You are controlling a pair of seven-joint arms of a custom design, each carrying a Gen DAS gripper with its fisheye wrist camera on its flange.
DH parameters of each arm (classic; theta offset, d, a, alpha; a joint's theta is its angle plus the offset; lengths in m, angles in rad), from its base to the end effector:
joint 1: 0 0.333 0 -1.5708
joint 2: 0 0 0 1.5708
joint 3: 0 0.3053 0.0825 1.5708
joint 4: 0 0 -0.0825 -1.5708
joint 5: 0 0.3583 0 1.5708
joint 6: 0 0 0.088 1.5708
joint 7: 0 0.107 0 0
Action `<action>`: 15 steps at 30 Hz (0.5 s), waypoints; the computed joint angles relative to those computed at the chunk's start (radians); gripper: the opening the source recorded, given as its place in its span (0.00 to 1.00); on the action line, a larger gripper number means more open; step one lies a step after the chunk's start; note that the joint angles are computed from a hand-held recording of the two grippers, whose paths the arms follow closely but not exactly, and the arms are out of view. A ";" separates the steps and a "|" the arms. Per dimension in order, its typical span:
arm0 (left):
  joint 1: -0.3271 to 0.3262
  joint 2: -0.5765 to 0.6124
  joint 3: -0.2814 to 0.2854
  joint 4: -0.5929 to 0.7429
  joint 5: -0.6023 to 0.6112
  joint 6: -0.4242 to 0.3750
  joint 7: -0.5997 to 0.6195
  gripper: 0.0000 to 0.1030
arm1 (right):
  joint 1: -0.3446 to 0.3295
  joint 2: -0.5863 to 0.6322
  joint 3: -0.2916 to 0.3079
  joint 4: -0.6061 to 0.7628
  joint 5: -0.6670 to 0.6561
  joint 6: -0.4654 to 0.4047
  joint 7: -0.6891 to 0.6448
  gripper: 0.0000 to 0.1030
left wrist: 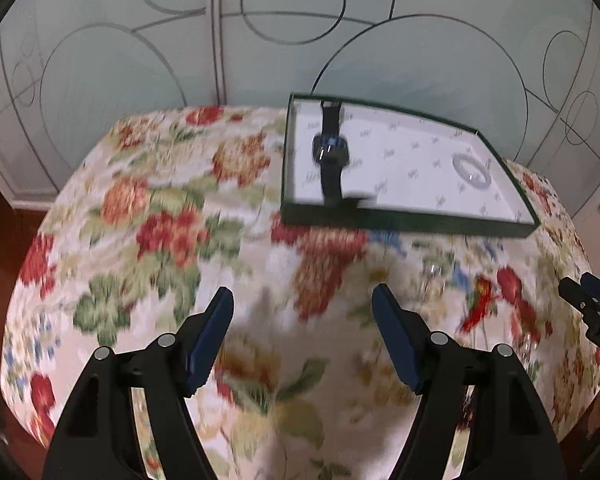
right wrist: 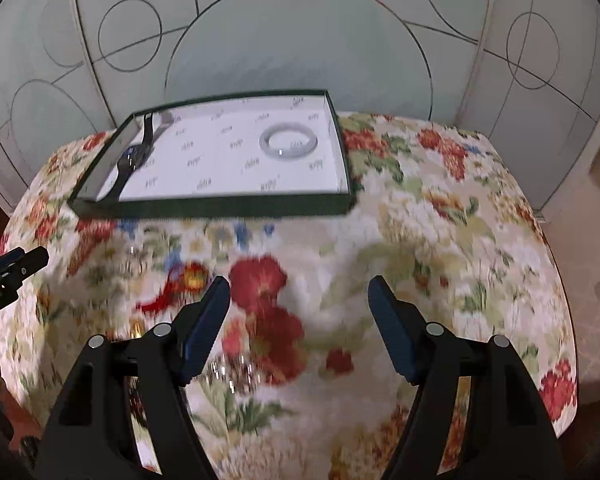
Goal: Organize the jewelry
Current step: 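Withdraw both open tools from the box back toward the remaining jewelry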
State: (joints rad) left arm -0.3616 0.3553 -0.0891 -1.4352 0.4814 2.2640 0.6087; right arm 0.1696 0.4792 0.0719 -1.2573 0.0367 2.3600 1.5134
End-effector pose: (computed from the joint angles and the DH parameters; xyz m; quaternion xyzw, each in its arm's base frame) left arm 0.6205 -0.2755 0.5412 -0.7677 0.5639 -0.2129 0.2175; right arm 0.6969 0.1587 0.5533 -0.7548 0.5788 -0.1726 0.2559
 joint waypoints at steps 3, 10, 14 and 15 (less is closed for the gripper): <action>-0.001 -0.039 -0.004 -0.073 0.001 0.018 -0.036 0.69 | -0.007 -0.049 0.007 -0.085 0.014 0.013 -0.013 0.69; 0.001 -0.085 -0.027 -0.169 0.013 0.035 -0.089 0.69 | 0.000 -0.108 0.010 -0.191 0.022 0.039 -0.028 0.69; -0.002 -0.091 -0.035 -0.187 0.029 0.047 -0.103 0.69 | 0.001 -0.123 0.011 -0.214 0.029 0.042 -0.030 0.69; -0.002 -0.090 -0.036 -0.189 0.030 0.051 -0.105 0.69 | 0.002 -0.124 0.010 -0.217 0.029 0.042 -0.030 0.69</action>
